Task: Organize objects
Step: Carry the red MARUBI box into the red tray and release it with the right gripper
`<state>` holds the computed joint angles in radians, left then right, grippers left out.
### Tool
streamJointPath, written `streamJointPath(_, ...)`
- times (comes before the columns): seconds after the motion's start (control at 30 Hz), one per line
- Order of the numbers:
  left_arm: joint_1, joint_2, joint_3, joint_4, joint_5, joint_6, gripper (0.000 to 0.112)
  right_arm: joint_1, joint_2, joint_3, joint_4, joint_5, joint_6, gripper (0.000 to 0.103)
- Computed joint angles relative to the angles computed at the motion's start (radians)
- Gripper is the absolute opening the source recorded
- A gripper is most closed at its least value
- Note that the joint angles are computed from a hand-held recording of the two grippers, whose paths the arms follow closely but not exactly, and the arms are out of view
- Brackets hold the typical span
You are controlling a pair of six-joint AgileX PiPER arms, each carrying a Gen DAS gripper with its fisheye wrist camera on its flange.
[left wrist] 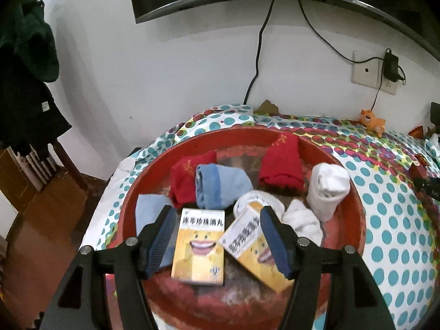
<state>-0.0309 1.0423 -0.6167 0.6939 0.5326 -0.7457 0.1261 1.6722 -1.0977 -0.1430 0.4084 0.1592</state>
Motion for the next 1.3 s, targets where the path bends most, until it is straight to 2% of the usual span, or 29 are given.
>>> streamJointPath(0.2,0.023,-0.1,0.046,-0.058,0.025,0.059,0.066,0.044,-0.112,0.039,0.238,0.026,-0.189,0.027)
streamJointPath(0.33,0.076,-0.125,0.037,-0.122,0.024,0.14,0.066,0.141,-0.154,0.008,0.349,0.067,-0.261,0.027)
streamJointPath(0.37,0.1,-0.129,0.034,-0.154,0.016,0.178,0.066,0.17,-0.155,-0.014,0.415,0.085,-0.312,0.027)
streamJointPath(0.47,0.172,-0.125,0.023,-0.254,0.003,0.293,0.066,0.261,-0.134,-0.072,0.485,0.111,-0.36,0.027)
streamJointPath(0.53,0.231,-0.121,0.017,-0.353,-0.011,0.404,0.066,0.311,-0.11,-0.112,0.489,0.124,-0.358,0.027)
streamJointPath(0.7,0.308,-0.111,0.015,-0.425,-0.031,0.498,0.066,0.394,-0.026,-0.224,0.488,0.166,-0.337,0.027)
streamJointPath(0.83,0.365,-0.097,0.008,-0.52,-0.036,0.593,0.066,0.43,0.067,-0.313,0.392,0.193,-0.247,0.027)
streamJointPath(0.9,0.387,-0.092,0.008,-0.568,-0.041,0.644,0.066,0.444,0.071,-0.308,0.359,0.195,-0.217,0.027)
streamJointPath(1.1,0.393,-0.088,0.008,-0.579,-0.041,0.655,0.066,0.462,0.059,-0.274,0.289,0.197,-0.152,0.029)
streamJointPath(1.17,0.394,-0.088,0.007,-0.593,-0.039,0.669,0.066,0.481,0.041,-0.254,0.248,0.188,-0.101,0.036)
streamJointPath(1.2,0.393,-0.09,0.007,-0.596,-0.04,0.673,0.066,0.489,0.018,-0.221,0.217,0.172,-0.075,0.053)
streamJointPath(1.23,0.387,-0.096,0.009,-0.588,-0.041,0.663,0.066,0.504,0.009,-0.216,0.167,0.172,-0.026,0.077)
streamJointPath(1.3,0.375,-0.104,0.012,-0.58,-0.042,0.657,0.066,0.539,-0.012,-0.206,0.104,0.162,0.048,0.089)
